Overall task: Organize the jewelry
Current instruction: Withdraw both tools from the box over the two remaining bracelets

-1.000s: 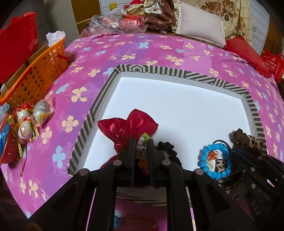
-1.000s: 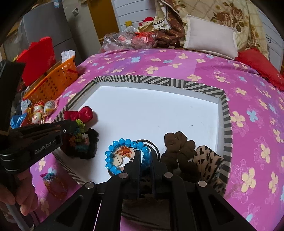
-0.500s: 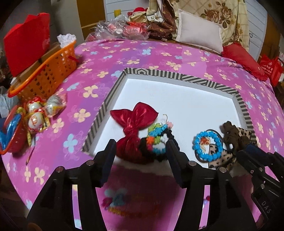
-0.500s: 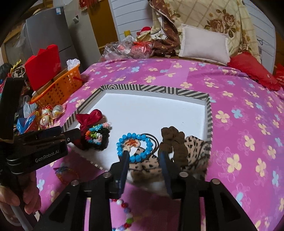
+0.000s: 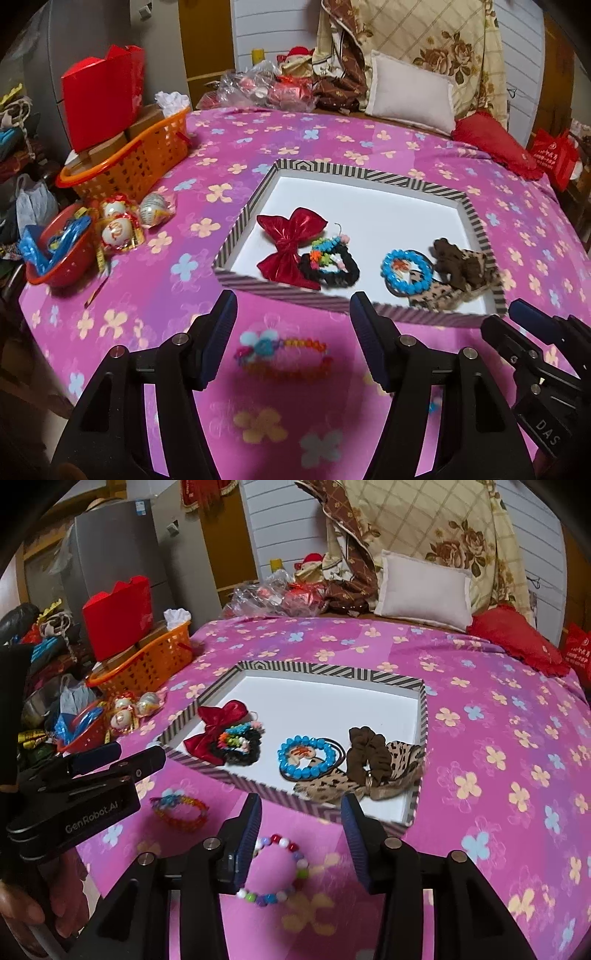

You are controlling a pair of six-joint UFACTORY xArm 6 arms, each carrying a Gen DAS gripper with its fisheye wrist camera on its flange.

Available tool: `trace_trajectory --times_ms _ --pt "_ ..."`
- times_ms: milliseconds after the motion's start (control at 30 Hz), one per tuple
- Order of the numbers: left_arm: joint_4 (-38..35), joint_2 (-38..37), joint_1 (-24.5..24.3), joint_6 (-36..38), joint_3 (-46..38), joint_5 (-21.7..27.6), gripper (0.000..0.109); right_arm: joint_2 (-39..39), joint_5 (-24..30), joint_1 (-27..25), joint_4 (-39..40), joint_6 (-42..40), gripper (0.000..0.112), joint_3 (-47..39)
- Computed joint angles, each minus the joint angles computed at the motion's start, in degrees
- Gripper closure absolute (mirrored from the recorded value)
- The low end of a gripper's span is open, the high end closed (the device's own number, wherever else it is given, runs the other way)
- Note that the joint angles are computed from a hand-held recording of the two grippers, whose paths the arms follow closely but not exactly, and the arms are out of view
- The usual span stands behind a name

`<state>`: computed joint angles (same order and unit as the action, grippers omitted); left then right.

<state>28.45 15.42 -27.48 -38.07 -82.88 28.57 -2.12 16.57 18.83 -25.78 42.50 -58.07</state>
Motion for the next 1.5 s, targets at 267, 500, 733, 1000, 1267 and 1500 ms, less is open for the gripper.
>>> trace_trajectory --times_ms 267,500,733,1000,1267,1500 --pt "9.47 -7.43 -0.9 -8.27 8.97 -1.96 0.043 -5.61 0.57 1.7 -5.68 5.54 0.057 4.58" --pt "11.33 -10.79 -1.17 -11.09 13.01 -2.08 0.043 -8.94 1.66 2.53 -8.76 8.63 0.056 7.34" --pt "13.3 -13.09 -1.79 -13.17 15.49 -2.14 0.043 -10.98 2.5 3.2 -9.28 9.9 0.056 9.63" --pt "13.54 -15.31 -2.17 -13.7 18.3 -3.4 0.043 -12.26 2.96 3.39 -10.12 10.74 0.055 10.64" --pt "14.0 -16.0 -2.48 -14.46 19.32 -3.26 0.043 -12.65 3.06 3.43 -10.32 10.98 0.051 10.98" --pt "13.97 -16.02 -2.66 -14.8 19.78 -2.97 0.043 -12.85 3.44 3.68 -10.08 10.84 0.051 11.23"
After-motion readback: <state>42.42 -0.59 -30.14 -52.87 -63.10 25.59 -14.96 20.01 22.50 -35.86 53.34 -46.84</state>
